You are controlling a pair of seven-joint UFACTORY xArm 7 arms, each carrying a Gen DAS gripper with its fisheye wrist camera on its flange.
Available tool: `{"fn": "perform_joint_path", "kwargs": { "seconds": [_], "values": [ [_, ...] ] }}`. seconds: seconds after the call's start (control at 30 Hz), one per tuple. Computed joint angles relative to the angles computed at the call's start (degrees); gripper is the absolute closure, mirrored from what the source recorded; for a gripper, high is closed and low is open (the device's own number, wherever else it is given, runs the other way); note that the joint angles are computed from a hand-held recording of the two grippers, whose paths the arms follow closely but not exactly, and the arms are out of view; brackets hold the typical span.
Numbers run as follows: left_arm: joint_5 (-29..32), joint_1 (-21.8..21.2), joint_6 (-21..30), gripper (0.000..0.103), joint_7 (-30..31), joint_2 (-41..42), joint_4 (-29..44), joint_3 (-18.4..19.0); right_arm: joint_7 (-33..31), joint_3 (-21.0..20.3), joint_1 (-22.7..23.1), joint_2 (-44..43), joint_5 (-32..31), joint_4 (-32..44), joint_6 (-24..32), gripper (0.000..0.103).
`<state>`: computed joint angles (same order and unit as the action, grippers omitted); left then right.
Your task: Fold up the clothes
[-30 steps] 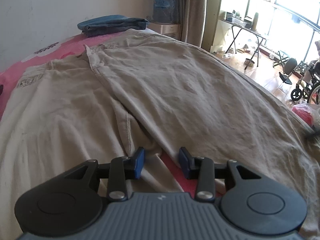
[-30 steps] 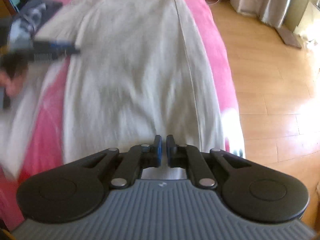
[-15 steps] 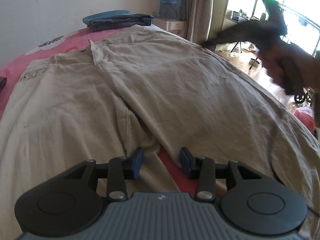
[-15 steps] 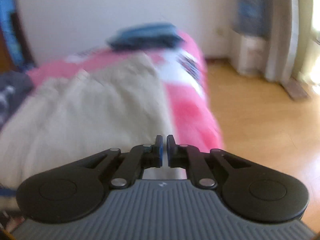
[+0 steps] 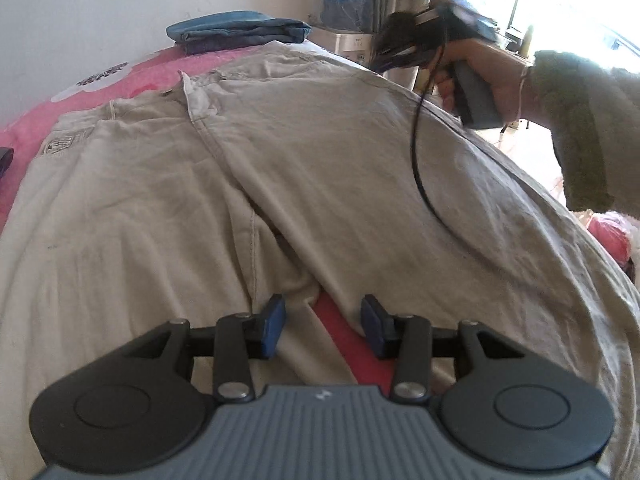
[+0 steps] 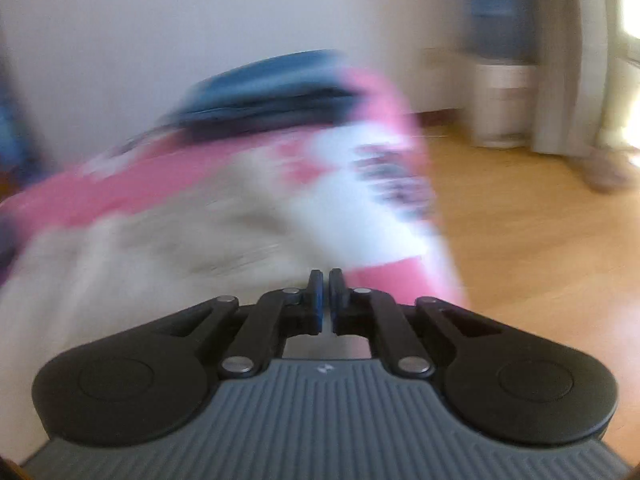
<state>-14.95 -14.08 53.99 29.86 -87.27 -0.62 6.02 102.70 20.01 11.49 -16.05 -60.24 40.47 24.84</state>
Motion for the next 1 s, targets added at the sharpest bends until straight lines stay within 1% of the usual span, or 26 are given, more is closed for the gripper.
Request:
{"fn": "perform_joint_path", "kwargs": {
  "seconds": [0.03, 0.07, 0.1, 0.13, 0.17, 0.2, 0.27, 0.3, 0.33, 0.37, 0.43, 0.47, 0.5, 0.53, 0.57, 0.6, 0.63, 0.67, 0.73, 0.77, 0.8, 0.83, 0.87, 0.93, 0.97, 1.0],
  "values": [
    [-0.1, 0.2, 0.2, 0.059, 0.0, 0.5, 0.3, 0.3, 5.2, -0.8, 0.2, -3.0, 0.4, -2.0, 1.7, 0.096],
    [-0.2, 0.4, 0.3, 0.059, 0.2, 0.8, 0.5, 0.8, 9.5, -3.9, 2.7, -6.1, -0.9, -4.5, 0.9, 0.097],
    [-0.4, 0.6, 0.5, 0.059, 0.3, 1.2, 0.8, 1.2, 12.7, -9.3, 7.3, -9.5, -3.5, -7.5, -2.2, 0.097],
    [-0.5, 0.9, 0.7, 0.059, 0.5, 1.5, 1.0, 1.7, 13.6, -15.0, 11.9, -14.2, -4.4, -11.2, -7.8, 0.097],
    [-0.7, 1.1, 0.8, 0.059, 1.0, 1.5, 0.9, 2.0, 12.0, -19.0, 15.1, -18.8, -2.9, -14.8, -12.7, 0.097],
    [-0.8, 1.2, 0.9, 0.059, 1.2, 1.5, 0.9, 2.1, 8.0, -22.7, 19.6, -21.9, 0.2, -17.3, -15.2, 0.097],
    [-1.1, 1.5, 1.2, 0.059, 1.7, 1.7, 1.0, 2.2, -4.0, -28.5, 31.6, -25.0, 9.0, -19.7, -14.0, 0.096],
    [-1.2, 1.5, 1.3, 0.059, 1.9, 1.9, 1.1, 2.1, -10.0, -29.6, 36.7, -25.5, 14.1, -19.9, -10.3, 0.096],
    [-1.2, 1.4, 1.5, 0.059, 2.3, 2.3, 1.4, 2.0, -15.4, -28.6, 39.3, -26.1, 19.3, -20.2, -6.2, 0.096],
    [-1.0, 1.3, 1.9, 0.059, 2.9, 2.5, 1.8, 2.1, -18.7, -25.7, 40.4, -26.9, 22.1, -20.7, -1.1, 0.097],
    [-1.0, 1.5, 2.4, 0.058, 4.1, 3.2, 2.3, 2.6, -20.9, -22.8, 46.0, -28.5, 22.8, -20.8, 10.1, 0.098],
    [-1.3, 1.8, 2.5, 0.058, 4.4, 3.3, 2.3, 3.0, -21.6, -18.7, 47.8, -32.0, 25.5, -21.4, 16.1, 0.098],
    [-1.6, 2.1, 2.6, 0.058, 4.7, 3.5, 2.2, 3.3, -23.2, -14.3, 48.4, -35.5, 30.6, -21.6, 22.1, 0.098],
    [-1.9, 2.5, 2.6, 0.058, 4.8, 3.6, 2.3, 3.6, -25.2, -9.1, 47.6, -37.7, 36.5, -20.4, 28.1, 0.097],
    [-2.3, 2.8, 2.7, 0.058, 4.8, 3.6, 2.3, 3.7, -26.5, -5.1, 46.4, -38.6, 40.0, -18.4, 32.9, 0.096],
    [-2.6, 3.2, 3.1, 0.058, 4.7, 3.4, 2.3, 3.7, -26.5, -3.1, 46.5, -39.2, 41.1, -17.0, 35.8, 0.095],
    [-2.9, 3.6, 3.5, 0.058, 4.5, 3.1, 2.3, 3.7, -25.5, -3.3, 47.3, -37.5, 39.8, -15.0, 36.3, 0.095],
    [-3.0, 4.0, 3.9, 0.058, 4.5, 2.4, 2.1, 3.6, -25.9, -2.4, 46.3, -36.5, 39.9, -14.1, 34.8, 0.095],
    [-2.9, 4.3, 4.4, 0.058, 4.7, 0.4, 1.3, 3.0, -26.5, -1.8, 44.3, -32.1, 40.5, -13.9, 27.4, 0.095],
    [-2.8, 4.3, 4.5, 0.058, 4.7, -0.6, 0.9, 2.6, -26.5, -1.8, 44.9, -29.2, 40.9, -13.3, 25.6, 0.095],
    [-2.8, 4.3, 4.6, 0.058, 4.6, -1.6, 0.5, 2.2, -28.1, 0.4, 44.4, -27.1, 43.7, -12.5, 26.2, 0.095],
    [-2.7, 4.6, 5.1, 0.058, 4.2, -2.7, 0.2, 2.2, -28.0, 2.9, 44.8, -25.7, 46.0, -11.5, 28.8, 0.095],
    [-2.7, 4.9, 5.5, 0.058, 3.9, -3.8, -0.2, 2.2, -25.6, 4.5, 47.6, -26.7, 48.6, -10.7, 33.9, 0.095],
    [-2.5, 5.4, 6.1, 0.058, 4.3, -4.3, -0.2, 3.0, -21.9, 10.9, 49.3, -29.8, 55.5, -8.9, 42.5, 0.095],
    [-2.4, 5.7, 6.4, 0.058, 4.5, -4.5, -0.1, 3.4, -20.0, 13.5, 50.0, -30.4, 58.3, -7.4, 46.5, 0.095],
    [-2.3, 6.0, 6.8, 0.058, 4.7, -4.6, 0.2, 3.8, -19.2, 14.9, 49.8, -30.2, 60.2, -5.2, 50.0, 0.095]
  ]
}}
